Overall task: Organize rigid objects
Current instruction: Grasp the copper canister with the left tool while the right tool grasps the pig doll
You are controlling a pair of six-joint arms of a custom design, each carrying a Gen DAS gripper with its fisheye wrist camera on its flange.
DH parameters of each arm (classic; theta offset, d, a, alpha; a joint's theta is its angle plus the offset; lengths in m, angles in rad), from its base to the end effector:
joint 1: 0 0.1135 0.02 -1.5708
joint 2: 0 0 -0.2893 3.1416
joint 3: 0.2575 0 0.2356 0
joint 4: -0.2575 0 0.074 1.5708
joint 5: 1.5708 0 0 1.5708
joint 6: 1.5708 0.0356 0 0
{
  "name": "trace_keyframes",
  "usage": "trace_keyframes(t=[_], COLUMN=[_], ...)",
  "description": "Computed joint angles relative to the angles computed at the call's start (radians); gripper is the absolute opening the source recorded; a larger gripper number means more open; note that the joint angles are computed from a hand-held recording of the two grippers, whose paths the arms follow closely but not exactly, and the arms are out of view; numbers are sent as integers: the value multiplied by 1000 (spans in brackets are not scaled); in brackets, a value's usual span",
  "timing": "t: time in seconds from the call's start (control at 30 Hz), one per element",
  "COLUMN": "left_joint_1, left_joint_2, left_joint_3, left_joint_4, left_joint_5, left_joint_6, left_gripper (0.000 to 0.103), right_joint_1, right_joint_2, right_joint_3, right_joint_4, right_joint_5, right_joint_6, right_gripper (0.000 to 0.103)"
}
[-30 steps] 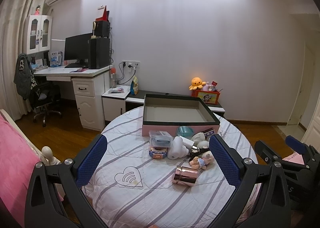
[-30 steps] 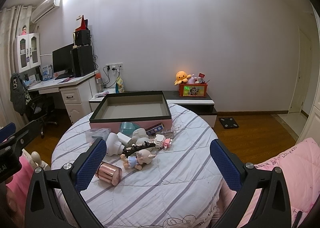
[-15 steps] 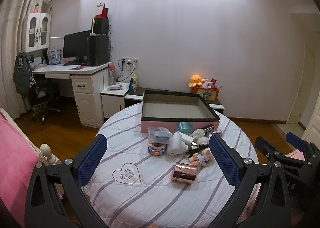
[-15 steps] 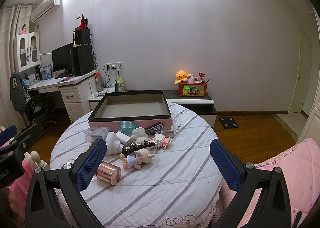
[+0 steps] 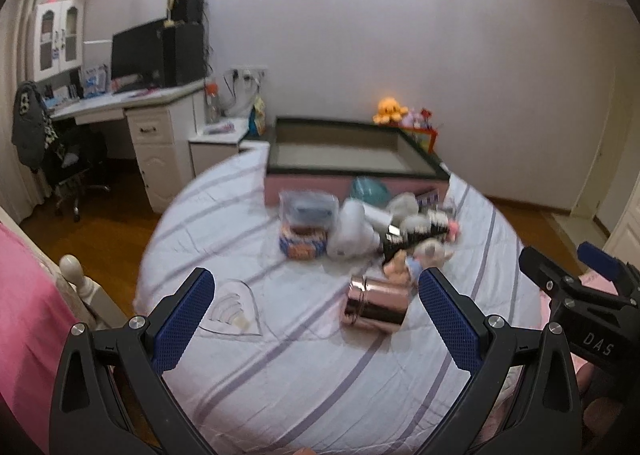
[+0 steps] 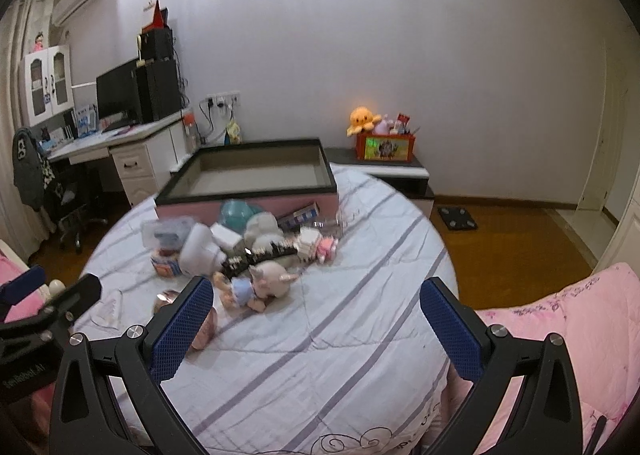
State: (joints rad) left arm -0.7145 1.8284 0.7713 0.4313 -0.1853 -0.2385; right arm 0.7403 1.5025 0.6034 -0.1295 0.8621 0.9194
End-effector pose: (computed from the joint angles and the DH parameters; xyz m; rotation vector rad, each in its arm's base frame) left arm 0.2659 -0.2219 0.1605 0.4175 2.1642 -0.3344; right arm 0.1948 0.1414 0.1779 0.4668 2.1202 -0.2269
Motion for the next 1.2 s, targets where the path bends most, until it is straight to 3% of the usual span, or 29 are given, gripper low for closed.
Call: trace_keyframes(t=[0.3, 0.37, 0.57, 0.7, 0.73, 0.8, 0.83, 0.87, 1.2], left_joint_1=[-18, -16, -19, 5, 9, 21, 24, 27, 93], left_joint_2=[221, 251, 333, 350, 346, 339, 338, 332, 253], left_joint_3=[165, 183, 292, 320, 312, 294, 289, 283, 155], left_joint_4=[-77, -57, -130, -135, -120, -91, -82, -82, -4], left_joint_5=[31, 65, 44, 93, 111, 173, 202, 221, 224], left_joint_6=[8, 10, 26, 8, 13, 33, 33, 34, 56], left_gripper=[103, 103, 103, 102, 100, 81, 63, 58, 56], right_joint_1=[-124, -143, -178, -182, -184, -183, -182, -178, -197], right_joint_2=[68, 79, 114, 133, 141, 150, 153, 157, 255], right_joint_3=[-97, -111, -129, -126, -124, -119, -113, -109, -24], right_joint_4=[168, 188, 243, 254, 261, 269, 270, 274, 362], right_joint_5=[-125, -143, -199, -212, -216, -225, -228, -230, -298], right_joint_6=[-47, -50, -67, -71, -75, -80, -85, -93, -221], right_gripper=[103, 103, 103, 103, 103, 103, 103, 103, 103])
